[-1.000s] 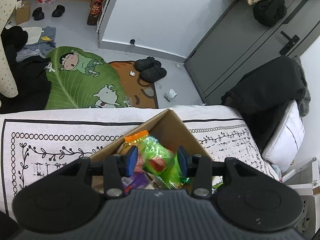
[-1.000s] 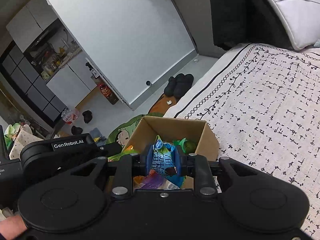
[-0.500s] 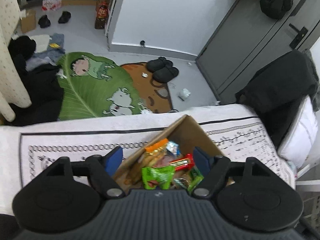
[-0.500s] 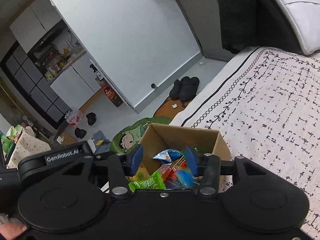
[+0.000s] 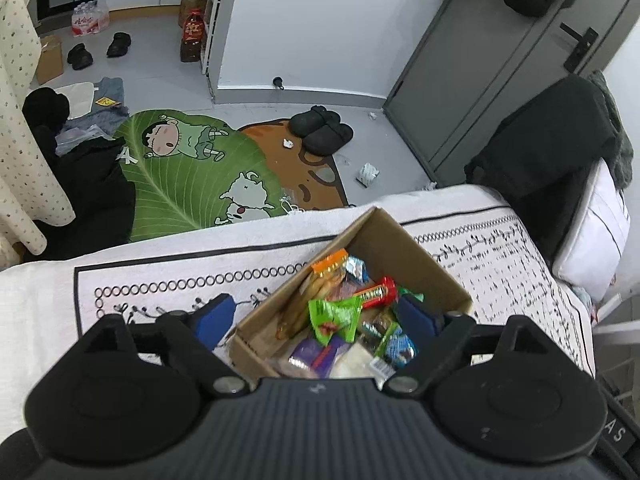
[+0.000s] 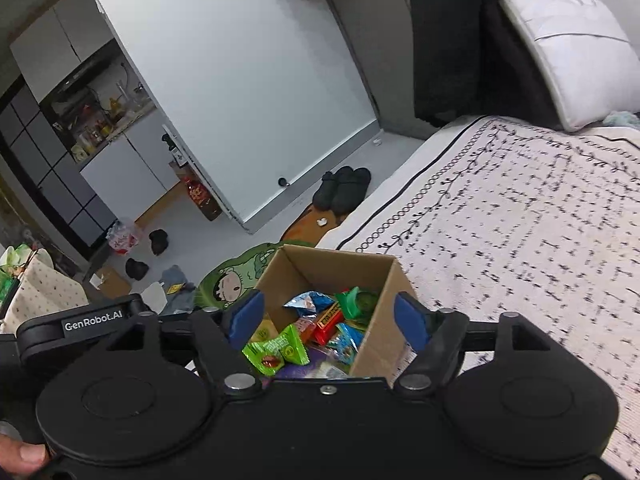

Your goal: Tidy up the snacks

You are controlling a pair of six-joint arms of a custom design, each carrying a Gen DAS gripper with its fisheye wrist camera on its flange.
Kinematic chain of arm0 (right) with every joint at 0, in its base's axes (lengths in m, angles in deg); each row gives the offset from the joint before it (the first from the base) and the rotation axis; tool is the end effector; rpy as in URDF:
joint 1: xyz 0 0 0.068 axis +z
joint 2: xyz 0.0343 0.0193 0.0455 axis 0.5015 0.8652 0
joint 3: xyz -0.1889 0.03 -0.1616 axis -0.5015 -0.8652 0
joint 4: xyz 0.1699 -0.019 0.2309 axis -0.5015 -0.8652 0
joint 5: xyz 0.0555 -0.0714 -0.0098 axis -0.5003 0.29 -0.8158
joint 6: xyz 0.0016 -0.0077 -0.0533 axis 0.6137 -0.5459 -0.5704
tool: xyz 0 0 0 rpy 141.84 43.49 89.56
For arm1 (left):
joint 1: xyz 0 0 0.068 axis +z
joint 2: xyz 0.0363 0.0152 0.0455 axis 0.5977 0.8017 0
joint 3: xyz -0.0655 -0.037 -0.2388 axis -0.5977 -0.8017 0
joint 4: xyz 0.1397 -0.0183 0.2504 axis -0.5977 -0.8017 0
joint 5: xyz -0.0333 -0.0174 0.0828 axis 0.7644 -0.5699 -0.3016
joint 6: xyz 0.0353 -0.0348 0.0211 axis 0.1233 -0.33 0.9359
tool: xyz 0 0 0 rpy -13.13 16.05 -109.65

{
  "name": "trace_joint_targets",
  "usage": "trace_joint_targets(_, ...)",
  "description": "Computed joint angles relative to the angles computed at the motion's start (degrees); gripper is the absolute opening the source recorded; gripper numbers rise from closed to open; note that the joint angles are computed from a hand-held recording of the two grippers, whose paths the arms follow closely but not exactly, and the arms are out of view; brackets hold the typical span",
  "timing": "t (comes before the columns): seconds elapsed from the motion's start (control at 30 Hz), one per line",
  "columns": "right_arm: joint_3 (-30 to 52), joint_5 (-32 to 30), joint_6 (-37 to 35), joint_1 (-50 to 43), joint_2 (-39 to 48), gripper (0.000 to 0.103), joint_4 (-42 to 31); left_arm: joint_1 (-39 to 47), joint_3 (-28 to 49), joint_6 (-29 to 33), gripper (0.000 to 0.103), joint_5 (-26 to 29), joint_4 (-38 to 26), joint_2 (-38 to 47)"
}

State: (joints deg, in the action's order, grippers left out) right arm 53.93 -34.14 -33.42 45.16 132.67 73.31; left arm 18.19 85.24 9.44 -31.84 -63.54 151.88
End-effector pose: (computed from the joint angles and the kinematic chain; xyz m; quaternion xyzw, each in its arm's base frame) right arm 0.3436 0.1078 0.1764 -0.1565 0.8787 0.2663 0.3639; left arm 0.2603 -0.0738 0.2342 -0.3812 0.8659 -0.0382 0.3216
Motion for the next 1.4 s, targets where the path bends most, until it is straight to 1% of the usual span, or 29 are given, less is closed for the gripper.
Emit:
trace_joint_targets(0.1, -1.75, 0.86, -0.95, -0.8, -2.9, 0.081, -0.9, -1.52, -0.55, 0.42, 0.088, -0.32, -1.69, -2.7)
trace_joint_targets(0.2, -3.36, 0.39, -1.99, -1.75, -5.83, 0.087, -1.79, -3.34, -0.52, 0.79, 0.089, -0.88, -3.62, -5.32)
trace_joint_targets(0.27, -4.77, 0.33, -2.61, -2.35, -8.19, 0.091, -2.27, -4.54, -0.6, 1.24, 0.09, -1.41, -4.9, -7.32)
trace_joint_targets(0.3, -5.52, 0.47, -3.31, -2.6, -9.5, 0.093, -2.49, -5.19, -0.59, 1.21, 0.094, -1.81, -5.85, -8.27)
trace_joint_targets(0.33, -5.8, 0.52, -4.02, -2.78, -10.31, 0.094, -2.92, -6.02, -0.09, 1.11, 0.096, -2.35, -7.4, -8.88)
trace_joint_targets(0.4, -6.77, 0.36, -5.33, -3.56, -12.65, 0.096, -4.08, -7.21, -0.16, 1.41, 0.096, -2.56, -8.83, -10.75)
trace_joint_targets(0.5, -8.38, 0.34, -6.17, -4.71, -16.58, 0.099, -6.1, -8.91, -0.74, -0.11, 0.098, -3.24, -11.32, -13.9)
trace_joint_targets(0.6, -10.38, 0.5, -7.22, -5.71, -20.91, 0.103, -8.59, -10.94, -1.03, -1.17, 0.102, -4.72, -13.4, -16.64)
trace_joint_targets(0.7, -12.77, 1.82, -8.6, -6.46, -26.3, 0.103, -10.64, -13.5, -1.22, -2.19, 0.103, -6.86, -15.12, -19.22)
trace_joint_targets(1.0, -14.77, 2.2, -10.7, -10.01, -37.47, 0.103, -19.51, -23.61, 1.46, -6.06, 0.103, -12.29, -21.52, -20.63)
trace_joint_targets(1.4, -18.1, -0.4, -10.84, -13.69, -51.58, 0.103, -31.69, -36.07, 4.4, -12.99, 0.103, -19.73, -31.09, -22.92)
